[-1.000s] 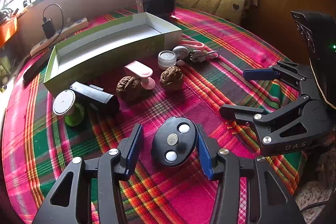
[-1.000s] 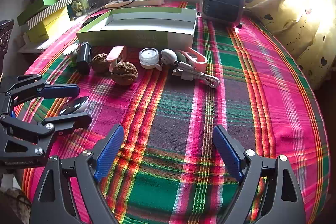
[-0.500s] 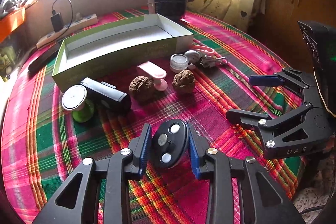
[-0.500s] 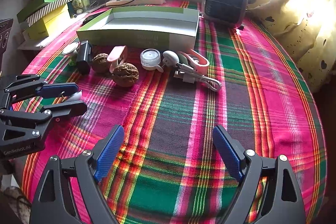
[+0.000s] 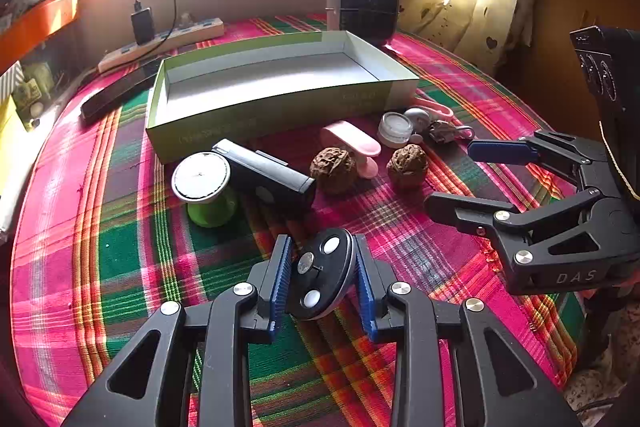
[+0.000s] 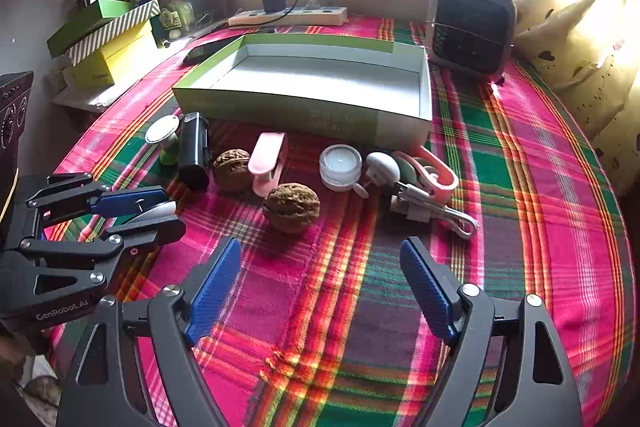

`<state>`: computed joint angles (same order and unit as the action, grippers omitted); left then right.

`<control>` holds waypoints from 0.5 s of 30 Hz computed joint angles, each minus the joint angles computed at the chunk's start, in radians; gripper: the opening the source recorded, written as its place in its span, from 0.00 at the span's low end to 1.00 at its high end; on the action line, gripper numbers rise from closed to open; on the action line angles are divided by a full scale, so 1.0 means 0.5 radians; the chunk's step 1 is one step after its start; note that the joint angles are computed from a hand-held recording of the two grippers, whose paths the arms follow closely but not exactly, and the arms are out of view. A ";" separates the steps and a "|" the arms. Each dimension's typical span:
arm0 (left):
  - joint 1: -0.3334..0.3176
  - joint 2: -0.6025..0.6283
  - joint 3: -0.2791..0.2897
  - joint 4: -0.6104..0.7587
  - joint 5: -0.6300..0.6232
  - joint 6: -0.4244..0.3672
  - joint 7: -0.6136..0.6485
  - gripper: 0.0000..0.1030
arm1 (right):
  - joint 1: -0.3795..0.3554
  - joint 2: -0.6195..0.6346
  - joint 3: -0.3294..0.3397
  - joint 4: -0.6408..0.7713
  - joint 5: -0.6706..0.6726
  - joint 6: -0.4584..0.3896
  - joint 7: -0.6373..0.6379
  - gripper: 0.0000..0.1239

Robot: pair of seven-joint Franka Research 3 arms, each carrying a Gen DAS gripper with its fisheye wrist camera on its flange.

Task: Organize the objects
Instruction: 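Close the left tool on the black disc while the right tool approaches a walnut, then grasp the walnut with the right tool while the left tool holds the disc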

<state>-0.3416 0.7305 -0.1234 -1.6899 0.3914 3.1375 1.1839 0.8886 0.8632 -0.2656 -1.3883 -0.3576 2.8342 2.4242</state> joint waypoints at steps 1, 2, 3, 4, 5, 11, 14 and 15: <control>-0.002 0.001 0.008 0.002 -0.002 -0.001 -0.004 0.27 | -0.013 0.020 0.012 0.036 0.008 -0.018 -0.017 0.60; -0.001 0.002 0.011 0.003 -0.004 -0.002 -0.006 0.27 | -0.027 0.037 0.025 0.066 0.016 -0.022 -0.032 0.60; -0.001 0.003 0.016 0.007 -0.007 -0.004 -0.011 0.27 | -0.035 0.051 0.033 0.090 0.025 -0.026 -0.039 0.59; -0.005 0.002 0.026 0.006 -0.012 -0.004 -0.022 0.27 | -0.047 0.067 0.044 0.117 0.037 -0.032 -0.052 0.59; -0.001 0.005 0.026 0.010 -0.015 -0.006 -0.027 0.27 | -0.064 0.085 0.063 0.149 0.053 -0.044 -0.072 0.59; 0.048 0.031 -0.019 0.043 -0.026 -0.033 -0.007 0.25 | -0.111 0.175 0.115 0.308 0.114 -0.133 -0.171 0.52; 0.066 0.037 -0.039 0.052 -0.030 -0.040 0.011 0.25 | -0.118 0.205 0.120 0.360 0.127 -0.172 -0.190 0.49; 0.069 0.037 -0.042 0.051 -0.033 -0.039 0.013 0.25 | -0.118 0.212 0.121 0.375 0.127 -0.187 -0.194 0.48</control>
<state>-0.3073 0.7489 -0.1446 -1.6645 0.3749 3.1182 1.1905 0.8297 0.9693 -0.2052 -1.2011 -0.2939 2.7407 2.3271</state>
